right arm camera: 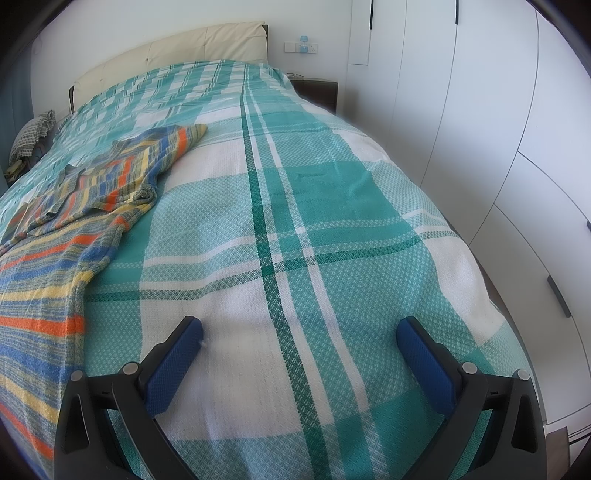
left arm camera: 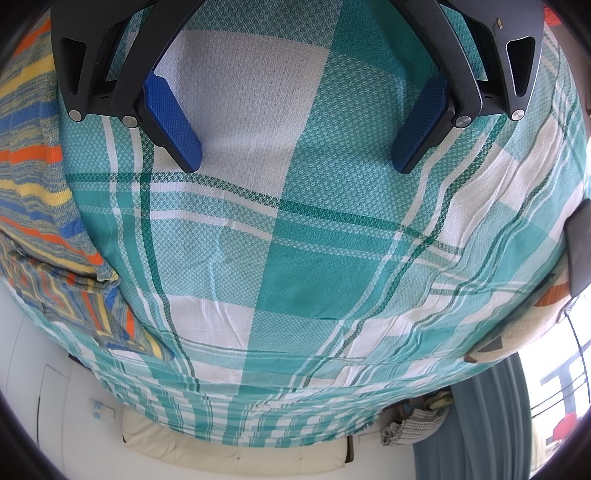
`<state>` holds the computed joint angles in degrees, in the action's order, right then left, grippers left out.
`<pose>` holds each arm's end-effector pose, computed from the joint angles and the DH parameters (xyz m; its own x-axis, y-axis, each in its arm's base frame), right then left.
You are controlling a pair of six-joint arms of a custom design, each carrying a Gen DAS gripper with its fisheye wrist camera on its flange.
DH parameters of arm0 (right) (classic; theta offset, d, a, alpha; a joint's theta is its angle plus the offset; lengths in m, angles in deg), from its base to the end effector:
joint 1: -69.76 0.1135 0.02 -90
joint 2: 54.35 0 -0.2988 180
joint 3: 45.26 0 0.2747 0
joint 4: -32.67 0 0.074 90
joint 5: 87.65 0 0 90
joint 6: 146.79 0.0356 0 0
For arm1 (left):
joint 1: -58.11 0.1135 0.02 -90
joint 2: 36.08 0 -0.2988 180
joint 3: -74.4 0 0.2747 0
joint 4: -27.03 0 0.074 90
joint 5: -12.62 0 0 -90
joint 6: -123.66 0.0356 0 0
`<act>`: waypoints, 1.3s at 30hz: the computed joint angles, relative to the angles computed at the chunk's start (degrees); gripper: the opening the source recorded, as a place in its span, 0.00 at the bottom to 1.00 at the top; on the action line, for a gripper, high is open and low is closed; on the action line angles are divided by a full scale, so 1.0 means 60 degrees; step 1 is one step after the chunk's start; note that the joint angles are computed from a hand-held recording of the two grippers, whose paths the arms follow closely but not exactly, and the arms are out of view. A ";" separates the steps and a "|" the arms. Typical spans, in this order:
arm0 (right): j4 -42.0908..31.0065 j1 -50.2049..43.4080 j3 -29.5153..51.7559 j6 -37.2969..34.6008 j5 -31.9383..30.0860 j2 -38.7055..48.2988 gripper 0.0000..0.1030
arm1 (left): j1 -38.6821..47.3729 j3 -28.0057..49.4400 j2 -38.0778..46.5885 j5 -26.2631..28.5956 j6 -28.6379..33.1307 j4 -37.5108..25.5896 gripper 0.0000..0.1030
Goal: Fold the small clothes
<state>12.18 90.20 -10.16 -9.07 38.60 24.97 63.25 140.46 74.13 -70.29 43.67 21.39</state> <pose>0.1998 0.0520 0.1227 -0.6032 0.4119 -0.6830 0.5966 0.8013 -0.0436 0.3897 0.0306 0.1191 -0.7507 0.1057 -0.6521 0.1228 0.9922 0.0194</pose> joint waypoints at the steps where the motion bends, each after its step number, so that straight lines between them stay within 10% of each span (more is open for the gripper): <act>1: -0.0007 -0.0012 -0.0006 -0.0012 -0.0002 0.0001 1.00 | 0.0007 0.0025 0.0019 0.0027 0.0000 -0.0024 1.00; 10: 0.0132 -0.0084 -0.0019 -0.0093 -0.0013 0.0163 1.00 | 0.0057 0.0290 0.0144 0.0124 -0.0033 -0.0332 1.00; 20: -0.4903 0.0841 0.1380 -0.0342 -0.2587 -0.2736 1.00 | 0.0996 0.0016 -0.2463 0.2693 0.2069 -0.7050 0.98; 25: -0.6131 0.3357 0.1557 0.1810 -0.5068 -0.3174 0.97 | -0.0018 -0.1253 -0.3080 0.1754 0.2385 -0.7515 0.80; 30: -0.4892 0.4395 0.1120 0.2827 -0.6387 -0.1988 0.77 | -0.0824 -0.1540 -0.3085 0.0906 0.2221 -0.7452 0.63; 33: -0.4229 0.4294 0.0890 0.2562 -0.7252 -0.1319 0.03 | -0.0868 -0.1394 -0.2922 0.0830 0.2488 -0.8088 0.05; 39: -0.5029 0.3952 0.0710 0.2578 -0.7509 -0.3959 0.04 | 0.0316 -0.0142 -0.2675 0.2896 0.2574 -1.0274 0.04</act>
